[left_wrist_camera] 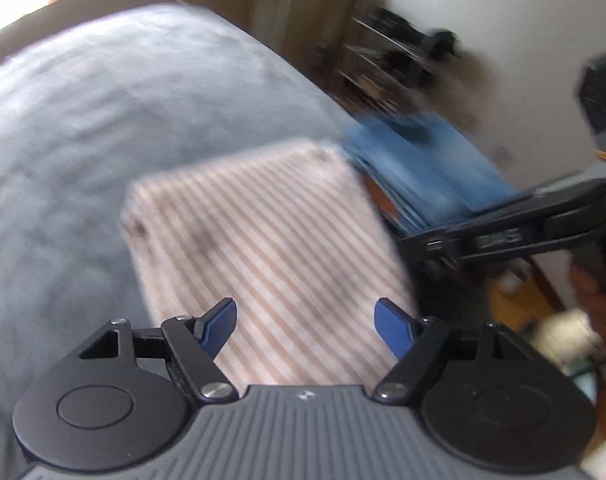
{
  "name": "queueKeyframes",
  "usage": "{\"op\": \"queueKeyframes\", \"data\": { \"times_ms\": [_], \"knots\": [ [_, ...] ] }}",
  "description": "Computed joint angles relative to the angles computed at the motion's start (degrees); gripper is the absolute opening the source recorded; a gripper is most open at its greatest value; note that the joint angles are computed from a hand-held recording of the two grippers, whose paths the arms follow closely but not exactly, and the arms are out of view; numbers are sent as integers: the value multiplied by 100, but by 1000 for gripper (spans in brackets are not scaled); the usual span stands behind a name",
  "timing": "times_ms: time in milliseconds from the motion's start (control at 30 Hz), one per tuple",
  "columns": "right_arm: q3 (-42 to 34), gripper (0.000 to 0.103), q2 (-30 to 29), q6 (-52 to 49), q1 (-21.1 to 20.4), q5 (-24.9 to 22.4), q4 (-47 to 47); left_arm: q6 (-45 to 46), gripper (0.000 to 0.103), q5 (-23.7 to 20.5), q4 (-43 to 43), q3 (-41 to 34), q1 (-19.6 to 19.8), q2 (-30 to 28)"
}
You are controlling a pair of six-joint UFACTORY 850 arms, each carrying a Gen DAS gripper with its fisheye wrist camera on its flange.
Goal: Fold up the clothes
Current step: 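Lower the cardigan next to the jeans and open both grippers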
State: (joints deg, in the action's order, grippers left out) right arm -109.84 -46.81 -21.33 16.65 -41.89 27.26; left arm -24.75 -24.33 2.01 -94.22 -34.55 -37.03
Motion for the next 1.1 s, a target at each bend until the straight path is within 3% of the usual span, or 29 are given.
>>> {"op": "queueKeyframes", "data": {
  "times_ms": [67,167,267,333,467,567,600,667,800,1000,1100],
  "knots": [
    [614,15,359,27,114,-69,11,317,78,-62,-406,243,-136,63],
    [973,15,341,281,344,-22,-212,32,76,-86,214,389,-285,44],
    [1010,16,409,1201,453,20,-657,-282,71,-137,504,555,-266,338],
    [1376,16,856,1224,431,222,-491,-666,73,-17,760,849,-251,736],
    [2045,26,1772,1869,512,258,-996,-1774,85,-334,1582,1014,-359,1348],
    [2359,35,2243,2175,605,225,-1028,-2794,92,-735,2316,866,-468,1598],
    [2426,48,2357,2222,659,301,-1062,-3096,94,-861,2573,750,-493,1604],
    [2526,58,2559,2252,750,450,-1193,-3829,99,-1188,3088,625,-606,1686],
    [2422,66,2613,1691,811,513,-959,-4834,100,-2052,3637,215,-813,1611],
    [2211,79,2684,1329,823,532,-1165,-5527,100,-2788,3939,-139,-1007,1458],
    [2205,79,2716,1160,833,557,-1155,-5564,101,-3166,3961,-360,-1060,1325]
  ]
}}
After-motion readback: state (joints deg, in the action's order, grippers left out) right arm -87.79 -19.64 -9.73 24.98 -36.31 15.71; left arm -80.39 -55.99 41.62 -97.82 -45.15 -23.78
